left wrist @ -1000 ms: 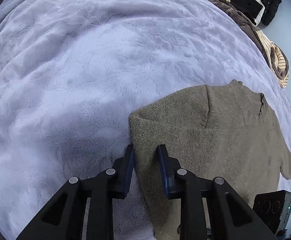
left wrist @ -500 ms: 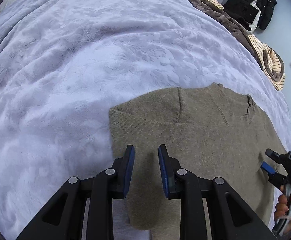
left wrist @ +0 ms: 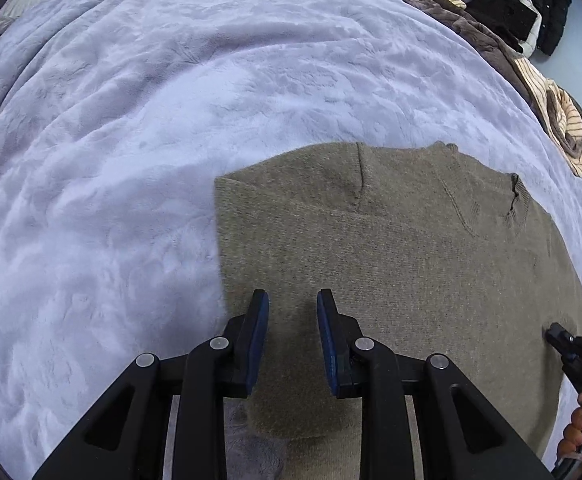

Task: Fold small clothes
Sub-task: 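Release the edge and move the right gripper to the other sleeve, then grasp the other sleeve's cuff with the right gripper and lift it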

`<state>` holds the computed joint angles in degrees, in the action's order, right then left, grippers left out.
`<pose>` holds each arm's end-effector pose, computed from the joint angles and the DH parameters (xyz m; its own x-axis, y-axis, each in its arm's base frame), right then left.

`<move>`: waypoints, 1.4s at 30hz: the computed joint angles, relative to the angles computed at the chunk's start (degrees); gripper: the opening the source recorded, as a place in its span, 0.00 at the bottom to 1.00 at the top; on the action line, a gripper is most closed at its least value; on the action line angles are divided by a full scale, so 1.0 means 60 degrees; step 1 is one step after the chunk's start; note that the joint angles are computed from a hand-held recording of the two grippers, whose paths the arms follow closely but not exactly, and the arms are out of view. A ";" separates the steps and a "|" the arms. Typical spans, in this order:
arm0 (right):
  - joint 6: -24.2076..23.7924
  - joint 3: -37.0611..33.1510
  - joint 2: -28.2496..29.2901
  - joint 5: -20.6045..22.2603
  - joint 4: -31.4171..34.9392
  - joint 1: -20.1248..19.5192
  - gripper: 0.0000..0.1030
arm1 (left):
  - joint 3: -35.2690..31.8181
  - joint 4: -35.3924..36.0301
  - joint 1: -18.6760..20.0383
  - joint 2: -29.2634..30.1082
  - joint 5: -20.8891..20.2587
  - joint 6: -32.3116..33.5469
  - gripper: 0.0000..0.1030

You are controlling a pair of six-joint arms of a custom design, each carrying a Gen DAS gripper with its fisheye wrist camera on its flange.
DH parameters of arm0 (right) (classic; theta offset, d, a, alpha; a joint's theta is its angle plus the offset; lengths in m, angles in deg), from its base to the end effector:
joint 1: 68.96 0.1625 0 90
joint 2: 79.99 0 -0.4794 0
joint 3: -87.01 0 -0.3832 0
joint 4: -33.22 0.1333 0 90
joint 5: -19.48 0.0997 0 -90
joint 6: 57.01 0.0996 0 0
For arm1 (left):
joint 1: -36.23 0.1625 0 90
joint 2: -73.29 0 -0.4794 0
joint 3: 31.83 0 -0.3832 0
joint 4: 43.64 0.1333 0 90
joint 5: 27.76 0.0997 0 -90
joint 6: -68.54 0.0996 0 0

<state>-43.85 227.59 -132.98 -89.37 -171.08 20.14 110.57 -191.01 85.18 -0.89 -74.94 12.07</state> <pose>0.0943 -0.4377 0.1231 -0.9160 0.3592 0.1787 0.2286 0.8333 -0.5034 -0.0829 -0.4013 0.1774 -0.7968 -0.2980 -0.5257 -0.0348 0.8911 -0.4525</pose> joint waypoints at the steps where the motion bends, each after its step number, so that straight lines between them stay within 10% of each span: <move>1: -0.0204 0.0213 -0.0167 0.0198 -0.0006 -0.0157 0.14 | 0.0000 0.0286 -0.0095 -0.0148 0.0010 -0.0262 0.26; 5: -0.0591 0.0732 -0.0657 0.0497 0.0096 -0.0231 0.49 | -0.0094 0.1006 -0.0439 -0.0279 -0.0159 -0.0687 0.40; 6: -0.0697 0.0788 -0.0712 0.0460 0.0113 -0.0186 0.49 | -0.0128 0.1149 -0.0576 -0.0215 -0.0132 -0.0824 0.81; 7: -0.0803 0.0859 -0.0755 0.0411 0.0139 -0.0151 0.49 | -0.0080 0.1219 -0.0834 -0.0160 0.0111 -0.1076 1.00; 20: -0.1412 0.1755 -0.1959 0.1134 -0.0013 -0.1074 0.55 | -0.0884 -0.0156 -0.1686 0.2365 -0.1272 -0.0322 1.00; 28: -0.1207 0.2722 -0.4047 0.1383 -0.1065 -0.3222 0.55 | -0.1780 -0.0726 -0.2360 0.4008 -0.1558 0.0422 1.00; 37: -0.0754 0.3071 -0.6049 0.3855 -0.1668 -0.6659 0.55 | -0.2598 -0.1836 -0.2643 0.5167 -0.1596 0.0907 1.00; 42: -0.0445 0.2457 -0.6368 0.4612 -0.0714 -0.6931 0.49 | -0.2896 -0.1891 -0.2432 0.5360 -0.1989 0.0623 1.00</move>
